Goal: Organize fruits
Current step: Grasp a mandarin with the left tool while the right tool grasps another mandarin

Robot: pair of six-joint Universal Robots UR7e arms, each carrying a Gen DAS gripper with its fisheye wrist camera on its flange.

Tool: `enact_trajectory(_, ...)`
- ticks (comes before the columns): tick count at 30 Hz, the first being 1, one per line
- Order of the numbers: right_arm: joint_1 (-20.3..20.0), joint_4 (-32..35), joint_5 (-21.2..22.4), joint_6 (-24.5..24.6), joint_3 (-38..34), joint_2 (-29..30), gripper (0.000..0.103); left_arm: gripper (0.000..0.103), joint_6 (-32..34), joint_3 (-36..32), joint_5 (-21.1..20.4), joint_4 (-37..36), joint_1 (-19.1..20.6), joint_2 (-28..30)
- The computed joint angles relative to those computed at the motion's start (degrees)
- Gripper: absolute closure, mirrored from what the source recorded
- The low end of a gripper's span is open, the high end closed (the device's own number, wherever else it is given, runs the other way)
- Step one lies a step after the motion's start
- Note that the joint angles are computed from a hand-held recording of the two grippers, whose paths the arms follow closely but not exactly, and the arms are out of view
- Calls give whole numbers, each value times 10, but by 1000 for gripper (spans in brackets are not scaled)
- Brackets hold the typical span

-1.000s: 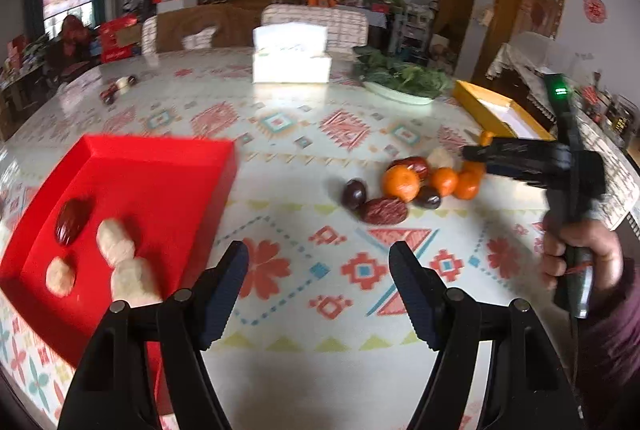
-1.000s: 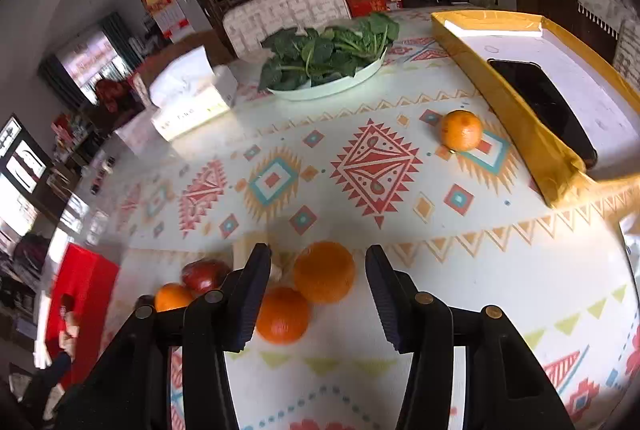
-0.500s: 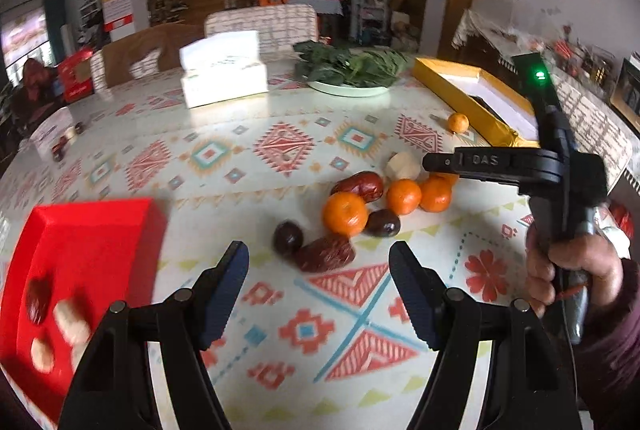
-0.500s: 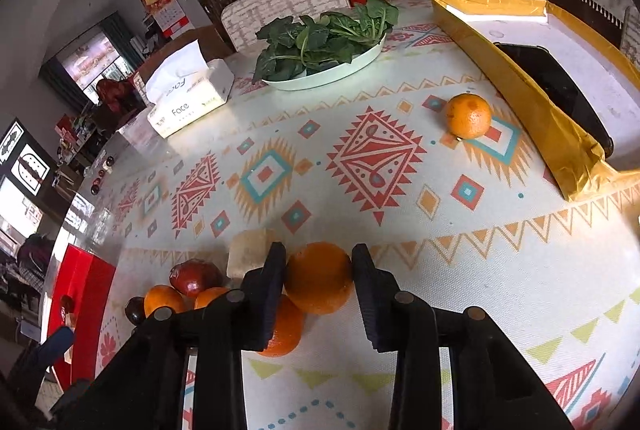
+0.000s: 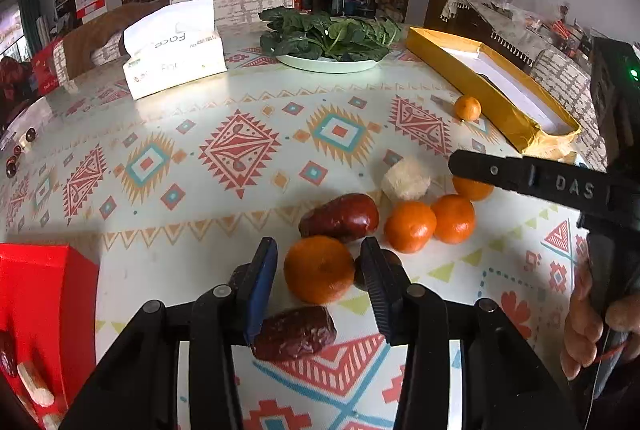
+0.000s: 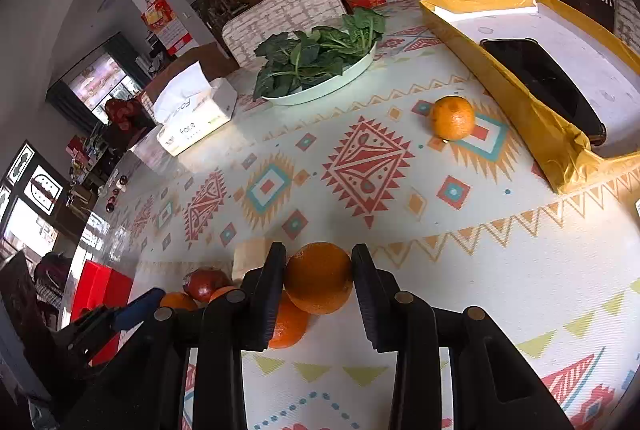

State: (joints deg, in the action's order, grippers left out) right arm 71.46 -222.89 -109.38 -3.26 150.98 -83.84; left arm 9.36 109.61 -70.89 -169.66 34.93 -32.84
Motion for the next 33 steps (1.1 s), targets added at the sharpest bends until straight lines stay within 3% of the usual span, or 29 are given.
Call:
enact_trajectory(6, 8, -3, -5, -5, -3, 7, 66, 60, 0, -11, -22, 15, 14, -1)
enact_trajectory(8, 9, -3, -7, -6, -3, 8, 66, 68, 5, -11, -37, 28, 19, -6)
enact_trajectory(11, 8, -3, -6, -4, -3, 8, 66, 68, 19, -3, -45, 36, 22, -17)
enact_trajectory(16, 10, -4, -9, -3, -4, 11, 66, 67, 20, 0, -32, 36, 19, -18)
enact_trajectory(21, 8, -2, -7, -5, -5, 12, 66, 67, 51, 3, 25, 1, -8, 7)
enact_trajectory(33, 3, -9, 1, -7, -4, 14, 66, 69, 40, 37, 19, -68, -5, -18)
